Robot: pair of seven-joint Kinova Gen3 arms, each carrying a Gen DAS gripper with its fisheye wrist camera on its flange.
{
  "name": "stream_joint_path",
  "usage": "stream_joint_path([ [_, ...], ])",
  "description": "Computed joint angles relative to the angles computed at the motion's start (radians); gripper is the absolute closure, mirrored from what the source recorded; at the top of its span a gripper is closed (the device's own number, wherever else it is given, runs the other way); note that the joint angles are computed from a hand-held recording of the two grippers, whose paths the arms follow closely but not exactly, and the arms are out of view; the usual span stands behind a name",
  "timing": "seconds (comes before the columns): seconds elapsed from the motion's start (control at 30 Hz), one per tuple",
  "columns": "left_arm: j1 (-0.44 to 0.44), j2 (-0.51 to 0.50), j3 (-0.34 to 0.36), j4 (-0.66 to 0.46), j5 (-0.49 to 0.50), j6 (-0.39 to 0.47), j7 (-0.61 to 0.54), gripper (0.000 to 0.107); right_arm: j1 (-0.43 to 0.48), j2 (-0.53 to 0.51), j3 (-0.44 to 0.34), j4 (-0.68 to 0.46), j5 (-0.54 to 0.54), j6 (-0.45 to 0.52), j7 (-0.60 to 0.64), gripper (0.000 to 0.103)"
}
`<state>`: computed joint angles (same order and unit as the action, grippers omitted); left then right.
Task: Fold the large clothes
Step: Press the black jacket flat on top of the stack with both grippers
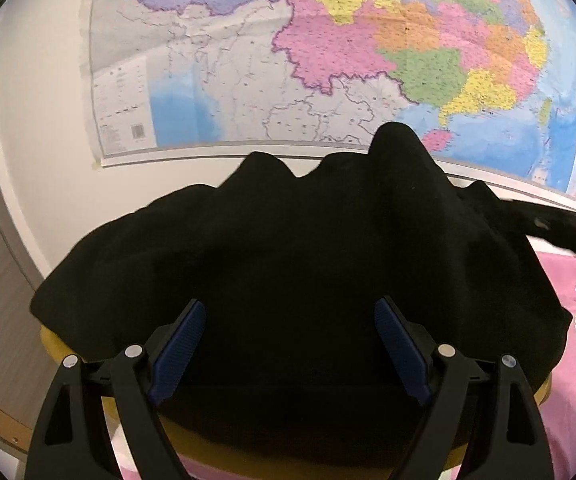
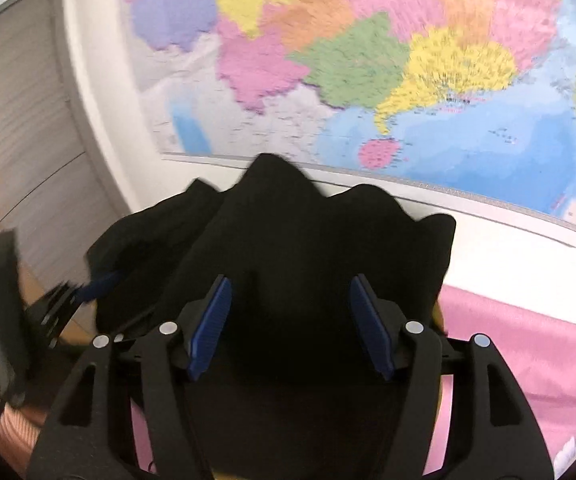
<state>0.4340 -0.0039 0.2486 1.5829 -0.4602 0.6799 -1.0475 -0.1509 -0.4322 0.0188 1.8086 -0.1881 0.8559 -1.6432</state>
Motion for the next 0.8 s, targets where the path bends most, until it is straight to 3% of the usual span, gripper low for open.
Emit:
stream_joint_path([
  [0.1, 0.012, 0.027, 0.003, -0.022, -0.035, 0.019, 0.027, 0.023, 0.047, 0.080, -0.012, -0.028, 0.037, 0.026, -0.027, 0.043],
  [0.2, 0.018, 0.040, -0.015, -0.036, -0.022, 0.029, 0.036, 0.023, 0.040, 0.106, 0.054, -0.011, -0.020, 0.060, -0.033, 0.045],
  [0.4, 0.030, 0.027, -0.023, -0.013, -0.055, 0.010, 0.070, 0.023, 0.066, 0.027, 0.059, 0.012, -0.038, 0.086, -0.026, 0.043],
  [0.57, 0.034, -0.021, 0.010, 0.044, -0.121, -0.026, 0.121, 0.022, -0.008, -0.109, 0.063, 0.071, -0.066, 0.033, 0.058, 0.040],
  [0.8, 0.015, -0.045, 0.080, 0.111, -0.211, -0.050, 0.209, 0.017, -0.017, -0.162, -0.040, 0.148, -0.015, 0.048, 0.044, 0.038],
])
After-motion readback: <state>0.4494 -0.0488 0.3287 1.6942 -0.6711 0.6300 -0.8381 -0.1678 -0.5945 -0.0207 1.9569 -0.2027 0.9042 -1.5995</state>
